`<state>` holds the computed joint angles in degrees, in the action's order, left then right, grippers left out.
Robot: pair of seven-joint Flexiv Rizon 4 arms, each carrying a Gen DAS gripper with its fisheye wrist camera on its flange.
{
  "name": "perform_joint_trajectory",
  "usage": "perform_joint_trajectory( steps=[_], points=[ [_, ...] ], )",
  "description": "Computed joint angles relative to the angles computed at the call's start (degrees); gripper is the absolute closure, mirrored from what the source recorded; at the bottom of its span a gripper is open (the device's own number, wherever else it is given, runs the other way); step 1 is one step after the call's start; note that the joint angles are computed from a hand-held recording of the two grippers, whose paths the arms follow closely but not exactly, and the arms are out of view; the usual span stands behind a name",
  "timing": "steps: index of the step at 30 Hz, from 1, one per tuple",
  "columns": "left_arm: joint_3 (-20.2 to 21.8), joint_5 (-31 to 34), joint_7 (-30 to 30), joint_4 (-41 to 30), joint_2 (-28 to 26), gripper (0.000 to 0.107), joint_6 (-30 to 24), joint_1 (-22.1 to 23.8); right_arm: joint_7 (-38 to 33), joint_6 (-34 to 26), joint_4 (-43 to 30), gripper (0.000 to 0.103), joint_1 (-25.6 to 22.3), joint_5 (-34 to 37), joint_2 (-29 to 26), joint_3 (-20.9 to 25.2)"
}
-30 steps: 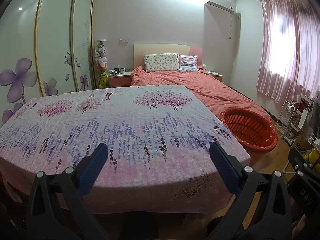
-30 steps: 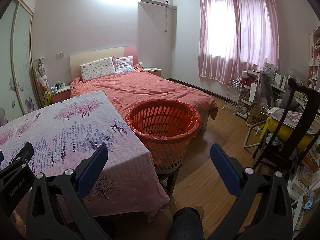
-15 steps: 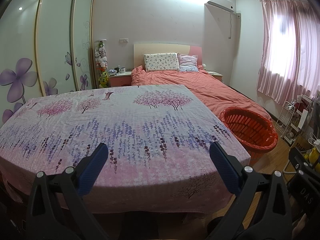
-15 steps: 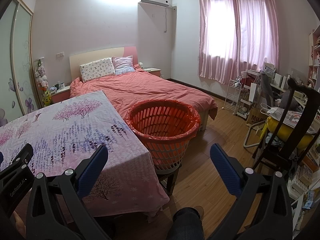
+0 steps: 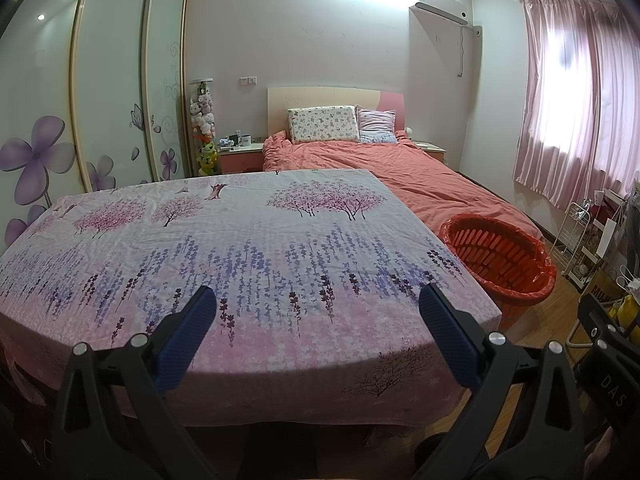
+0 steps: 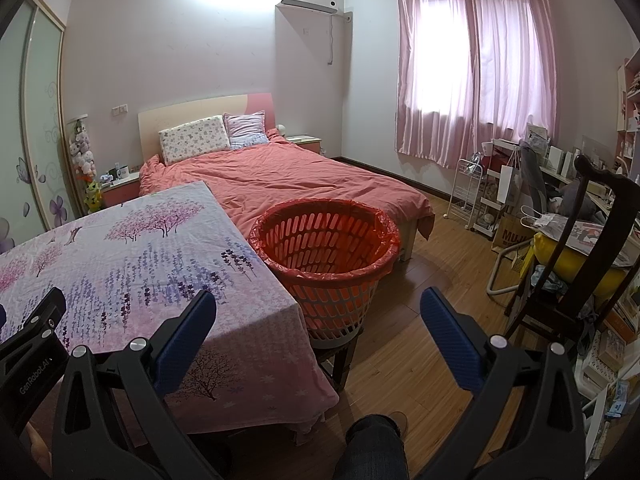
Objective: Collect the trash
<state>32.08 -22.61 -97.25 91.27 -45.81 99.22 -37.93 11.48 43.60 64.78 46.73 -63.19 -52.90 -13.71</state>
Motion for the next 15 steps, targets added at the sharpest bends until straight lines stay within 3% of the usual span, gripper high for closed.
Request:
perform_joint_trajectory(
  steps=[15],
  points=[
    [0.02, 0.39, -0.34, -0.04, -0.03, 0.008, -0.12, 0.12, 0.09, 0.06, 0.14, 0.002, -0.03, -0.07, 0.07, 0.03]
  ],
)
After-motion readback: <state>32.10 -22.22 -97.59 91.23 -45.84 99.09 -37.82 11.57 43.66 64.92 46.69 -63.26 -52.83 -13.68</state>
